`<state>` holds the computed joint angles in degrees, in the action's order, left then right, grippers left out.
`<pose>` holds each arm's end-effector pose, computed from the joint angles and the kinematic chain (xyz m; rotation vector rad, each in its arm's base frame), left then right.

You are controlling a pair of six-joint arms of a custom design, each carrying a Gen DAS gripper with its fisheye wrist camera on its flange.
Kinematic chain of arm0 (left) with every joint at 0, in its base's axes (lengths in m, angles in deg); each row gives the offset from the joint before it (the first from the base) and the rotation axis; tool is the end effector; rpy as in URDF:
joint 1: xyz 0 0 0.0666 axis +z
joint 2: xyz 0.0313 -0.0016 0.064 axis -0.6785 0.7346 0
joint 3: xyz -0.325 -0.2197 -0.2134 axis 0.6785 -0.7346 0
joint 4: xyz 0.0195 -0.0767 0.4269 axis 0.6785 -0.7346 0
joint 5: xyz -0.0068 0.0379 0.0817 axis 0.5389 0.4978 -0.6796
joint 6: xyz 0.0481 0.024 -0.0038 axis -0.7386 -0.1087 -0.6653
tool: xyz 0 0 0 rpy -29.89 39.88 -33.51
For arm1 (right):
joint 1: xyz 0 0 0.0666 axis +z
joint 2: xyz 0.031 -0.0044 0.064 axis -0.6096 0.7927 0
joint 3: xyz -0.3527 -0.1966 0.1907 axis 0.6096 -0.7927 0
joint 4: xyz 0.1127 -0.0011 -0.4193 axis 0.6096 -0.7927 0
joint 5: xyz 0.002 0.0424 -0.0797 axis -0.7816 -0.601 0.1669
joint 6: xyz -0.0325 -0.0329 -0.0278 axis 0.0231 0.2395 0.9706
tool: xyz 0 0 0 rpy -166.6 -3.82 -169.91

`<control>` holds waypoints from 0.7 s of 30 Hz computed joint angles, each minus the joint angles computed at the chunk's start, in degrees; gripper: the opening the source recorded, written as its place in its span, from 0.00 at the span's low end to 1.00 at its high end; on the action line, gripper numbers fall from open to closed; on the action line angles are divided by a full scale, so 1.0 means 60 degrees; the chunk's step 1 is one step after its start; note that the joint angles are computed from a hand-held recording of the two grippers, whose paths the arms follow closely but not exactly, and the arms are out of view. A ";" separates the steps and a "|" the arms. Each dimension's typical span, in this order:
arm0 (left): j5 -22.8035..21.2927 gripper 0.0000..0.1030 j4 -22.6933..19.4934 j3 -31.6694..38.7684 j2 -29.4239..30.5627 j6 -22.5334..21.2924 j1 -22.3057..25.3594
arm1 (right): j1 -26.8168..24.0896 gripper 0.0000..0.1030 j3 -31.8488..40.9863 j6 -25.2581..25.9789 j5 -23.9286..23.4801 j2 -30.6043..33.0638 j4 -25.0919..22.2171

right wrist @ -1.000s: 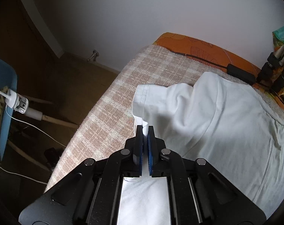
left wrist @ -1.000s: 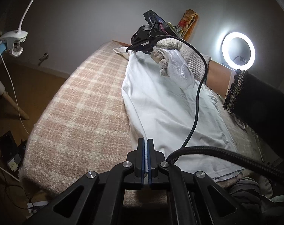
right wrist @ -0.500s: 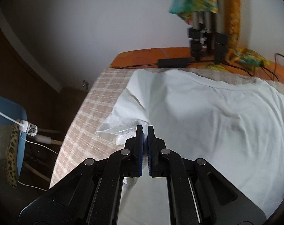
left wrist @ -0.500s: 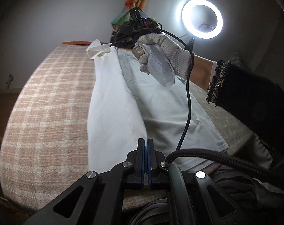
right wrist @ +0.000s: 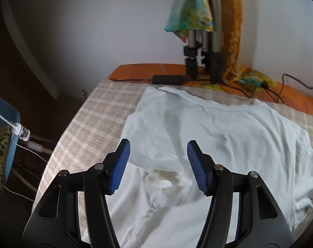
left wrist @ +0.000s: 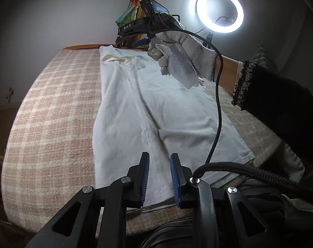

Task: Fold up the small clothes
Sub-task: 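Fold the held side edge over toward the shirt's middle with both tools, then open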

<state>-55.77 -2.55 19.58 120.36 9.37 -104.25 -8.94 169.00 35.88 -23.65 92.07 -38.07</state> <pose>0.2628 -0.4471 0.4434 -0.2650 2.3779 -0.3494 0.6180 0.3462 0.4196 -0.9101 2.4888 0.4327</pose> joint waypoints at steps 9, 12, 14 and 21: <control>-0.0390 0.19 -0.0733 -0.0471 -0.0389 0.1290 -0.0136 | 0.0992 0.22 0.0657 0.0848 0.2279 0.1103 -0.0445; -0.0440 0.19 -0.0760 -0.0599 -0.0487 0.1414 -0.0151 | 0.0635 0.07 0.1021 0.0542 0.1303 0.1236 -0.0863; -0.0487 0.19 -0.0728 -0.0686 -0.0570 0.1455 -0.0155 | 0.0458 0.04 0.1076 0.0586 0.1147 0.1170 -0.0826; -0.0537 0.19 -0.0801 -0.0595 -0.0463 0.1509 -0.0133 | -0.0076 0.05 0.1758 -0.0133 0.2182 0.1445 -0.0629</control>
<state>-58.99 -7.36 16.01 117.58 18.43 -105.05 -9.39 179.55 35.08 -10.55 100.74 -41.85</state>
